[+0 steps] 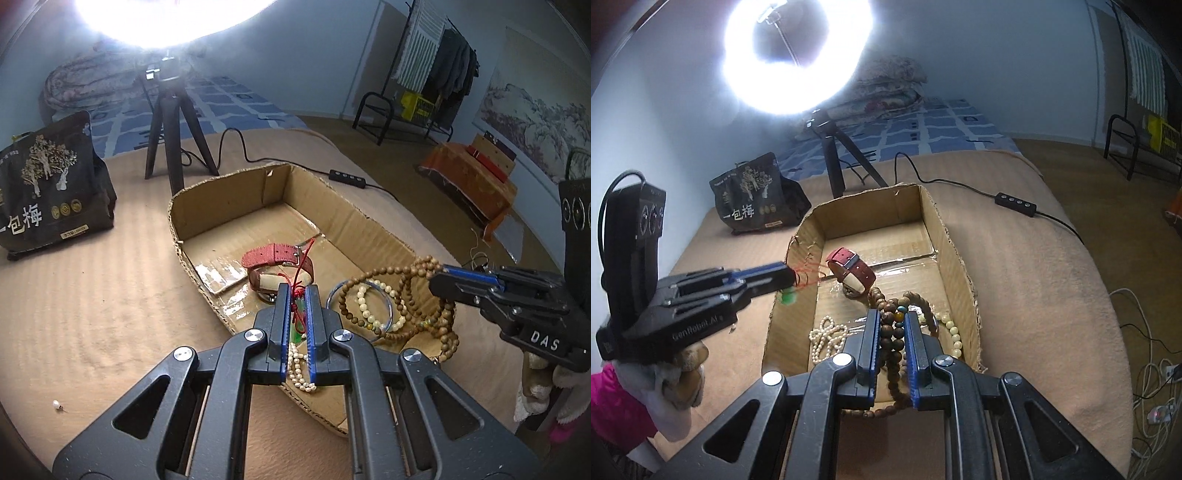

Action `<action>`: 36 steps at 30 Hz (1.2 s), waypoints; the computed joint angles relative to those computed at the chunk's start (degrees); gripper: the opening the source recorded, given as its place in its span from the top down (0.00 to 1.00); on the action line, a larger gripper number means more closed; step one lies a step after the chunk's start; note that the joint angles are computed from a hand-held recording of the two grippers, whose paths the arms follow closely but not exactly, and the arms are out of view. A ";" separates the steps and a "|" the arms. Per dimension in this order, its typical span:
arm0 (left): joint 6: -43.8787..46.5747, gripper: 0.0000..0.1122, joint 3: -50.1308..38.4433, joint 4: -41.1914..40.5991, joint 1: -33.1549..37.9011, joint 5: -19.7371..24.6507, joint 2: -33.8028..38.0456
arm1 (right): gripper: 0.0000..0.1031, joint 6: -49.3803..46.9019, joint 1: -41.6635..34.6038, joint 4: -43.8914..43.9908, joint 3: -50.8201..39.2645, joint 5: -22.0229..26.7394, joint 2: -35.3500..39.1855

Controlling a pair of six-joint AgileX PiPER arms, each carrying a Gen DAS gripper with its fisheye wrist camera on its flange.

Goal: Organize jewelry
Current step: 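Open the right tool to drop the mala while the left tool releases the pendant, then move both tools back over the blanket toward the pearl earrings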

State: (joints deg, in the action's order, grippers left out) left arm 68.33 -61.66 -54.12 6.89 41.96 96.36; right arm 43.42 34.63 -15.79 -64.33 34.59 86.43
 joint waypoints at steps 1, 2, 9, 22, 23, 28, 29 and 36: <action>-0.22 0.95 0.02 0.34 -0.23 -0.27 0.03 | 0.90 -0.46 -0.48 0.67 -0.14 -0.34 0.33; -0.22 0.95 0.09 0.43 -0.28 -0.49 -0.02 | 0.90 -0.87 -0.91 1.24 -0.29 -0.61 0.65; -0.64 0.95 0.21 1.36 -0.56 -1.48 -0.49 | 0.87 -1.26 -1.50 1.55 -1.00 -0.95 2.16; -0.53 0.72 0.27 2.19 2.15 -0.17 -1.93 | 0.32 7.43 2.57 -7.03 -2.25 3.30 1.69; 0.01 0.66 0.53 1.76 2.55 -0.12 -2.32 | 0.32 7.62 2.72 -7.16 -2.22 3.35 1.58; 1.40 0.65 0.88 1.14 4.93 0.84 -3.64 | 0.22 9.61 5.05 -9.25 -3.44 5.33 1.75; 1.46 0.64 0.75 1.15 5.53 1.33 -3.82 | 0.20 10.05 5.65 -9.86 -3.78 5.92 1.81; 3.87 0.39 0.27 -1.09 11.46 4.32 -5.08 | 0.04 12.81 10.37 -14.00 -8.16 10.50 3.25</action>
